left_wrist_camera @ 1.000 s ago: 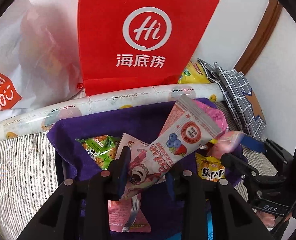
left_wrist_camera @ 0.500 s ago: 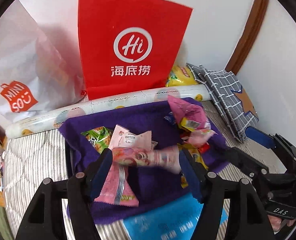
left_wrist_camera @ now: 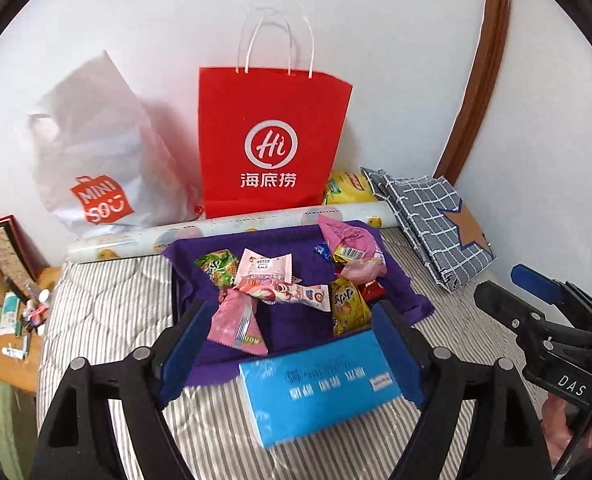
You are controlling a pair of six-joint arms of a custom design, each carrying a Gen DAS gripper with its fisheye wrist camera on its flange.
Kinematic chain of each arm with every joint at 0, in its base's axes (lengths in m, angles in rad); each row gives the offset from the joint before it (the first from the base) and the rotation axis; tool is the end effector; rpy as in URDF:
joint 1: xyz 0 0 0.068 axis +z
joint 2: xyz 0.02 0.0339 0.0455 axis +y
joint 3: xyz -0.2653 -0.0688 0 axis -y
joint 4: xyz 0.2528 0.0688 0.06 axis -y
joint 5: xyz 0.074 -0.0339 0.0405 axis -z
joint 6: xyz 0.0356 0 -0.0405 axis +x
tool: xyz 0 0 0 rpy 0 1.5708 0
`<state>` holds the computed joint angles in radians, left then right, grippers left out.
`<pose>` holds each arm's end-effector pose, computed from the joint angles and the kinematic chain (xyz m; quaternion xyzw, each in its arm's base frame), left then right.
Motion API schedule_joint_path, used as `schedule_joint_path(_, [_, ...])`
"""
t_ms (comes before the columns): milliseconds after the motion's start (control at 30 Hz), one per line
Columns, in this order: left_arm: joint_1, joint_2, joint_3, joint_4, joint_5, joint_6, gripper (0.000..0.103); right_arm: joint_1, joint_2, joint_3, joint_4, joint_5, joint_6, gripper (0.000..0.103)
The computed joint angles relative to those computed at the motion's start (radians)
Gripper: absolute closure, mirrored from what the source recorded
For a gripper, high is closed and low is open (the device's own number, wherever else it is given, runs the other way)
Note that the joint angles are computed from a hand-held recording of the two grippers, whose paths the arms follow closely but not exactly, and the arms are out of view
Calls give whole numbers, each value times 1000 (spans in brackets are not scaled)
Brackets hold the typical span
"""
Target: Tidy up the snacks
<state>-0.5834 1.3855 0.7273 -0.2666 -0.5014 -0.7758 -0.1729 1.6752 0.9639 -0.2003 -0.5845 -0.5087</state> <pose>0.2357 -0.1351 0.1831 -0.1666 0.9068 -0.0103 0.3870 0.3401 -0.0395 0.1758 -0.2434 0.8777 0.1533 0.3832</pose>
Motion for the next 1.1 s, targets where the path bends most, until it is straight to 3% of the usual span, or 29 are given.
schedule_joint_path(267, [-192,-60,25,-198,-181,-207,7,-87,-153,-98,-76,-62,-85,22])
schedule_joint_path(433, [-290,-52,56,-320,-269,-337,4,-149,-214,-135,-116,-112,-129,14])
schedule_joint_path(500, [-314,-58,59,-350,-278,-372,4,-178,-223,-130,-151,-136,-145,7])
schedule_joint_path(700, [-370,-68,65,-416,-303,-461,4,-229,-249,-140,-187,-171,-174,2])
schedule_joint_path(1100, [-451,-39,123,-556,-358,-588,4,-291,-276,-153,-242,-194,-238,0])
